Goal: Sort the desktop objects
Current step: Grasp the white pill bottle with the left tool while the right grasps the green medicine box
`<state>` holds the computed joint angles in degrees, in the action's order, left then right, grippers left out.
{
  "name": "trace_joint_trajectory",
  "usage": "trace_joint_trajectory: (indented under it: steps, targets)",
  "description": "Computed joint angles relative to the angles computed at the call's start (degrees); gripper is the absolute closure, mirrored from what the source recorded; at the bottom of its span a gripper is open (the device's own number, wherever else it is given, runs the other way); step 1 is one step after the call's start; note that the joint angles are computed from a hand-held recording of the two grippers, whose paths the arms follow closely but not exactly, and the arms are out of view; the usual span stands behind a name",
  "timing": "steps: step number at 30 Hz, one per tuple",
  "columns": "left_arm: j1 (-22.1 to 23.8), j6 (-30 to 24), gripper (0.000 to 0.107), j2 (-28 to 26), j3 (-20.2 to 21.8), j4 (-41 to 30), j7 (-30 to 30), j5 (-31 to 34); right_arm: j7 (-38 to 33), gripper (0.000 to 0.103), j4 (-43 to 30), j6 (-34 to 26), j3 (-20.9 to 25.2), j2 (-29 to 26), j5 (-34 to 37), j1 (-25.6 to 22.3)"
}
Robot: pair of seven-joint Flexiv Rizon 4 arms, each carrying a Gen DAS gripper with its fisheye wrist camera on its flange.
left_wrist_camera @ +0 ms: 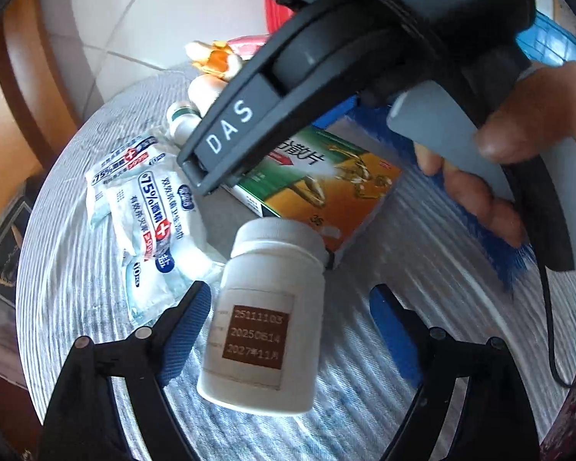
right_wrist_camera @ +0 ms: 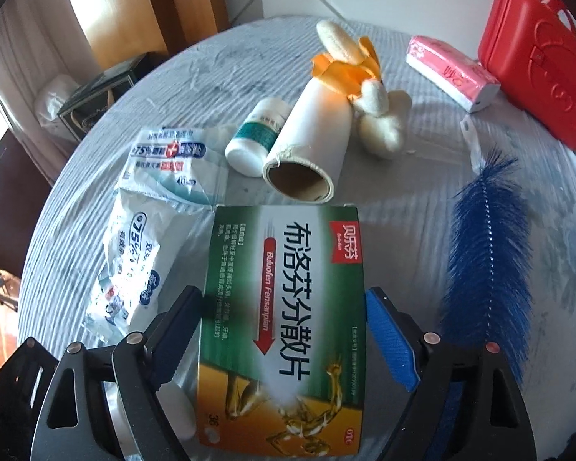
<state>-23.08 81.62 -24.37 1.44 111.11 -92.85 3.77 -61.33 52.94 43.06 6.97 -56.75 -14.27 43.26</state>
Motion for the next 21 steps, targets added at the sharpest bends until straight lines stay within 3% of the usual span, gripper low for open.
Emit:
trace_joint_trajectory:
  steps: [4,8,10,11,12,14,17,21]
  targets:
    - [2.7,0.9,0.021,0.2,-3.1,1.5,1.5,-3.0,-2.6,0.013,-3.3,-5.7,1.2,-1.6,1.1,0.0]
    - [3.8,0.8,0.025,0.5,-4.3,1.9,3.8,-4.3,-3.2,0.015,-1.4,-4.6,-0.5,-0.9,-0.8,1.2]
    - [4.6,1.5,0.050,1.0,-5.3,2.9,5.4,-5.3,-2.8,0.015,-0.8,-4.7,-0.6,-0.5,-0.6,0.9]
    - [4.7,1.6,0.056,1.4,-5.4,3.4,5.7,-5.7,-2.4,0.015,0.0,-4.4,-0.6,0.0,-0.5,0.7]
    - [5.1,2.1,0.061,1.9,-5.8,4.3,5.7,-6.6,-1.9,0.015,1.3,-3.4,-0.5,0.7,0.0,0.2]
    - [5.9,3.3,0.061,2.6,-6.8,6.0,6.4,-8.1,-0.4,0.015,2.9,-2.3,-0.7,1.5,0.1,-0.5]
    - [0.1,2.7,0.061,3.0,-0.3,5.6,2.6,-3.8,0.0,0.015,4.4,-2.0,-0.7,2.2,-0.7,-0.9]
    - [-10.2,-1.7,0.061,3.1,11.5,1.9,-11.2,6.7,1.1,0.016,9.3,3.3,-1.1,4.7,-2.1,-0.9]
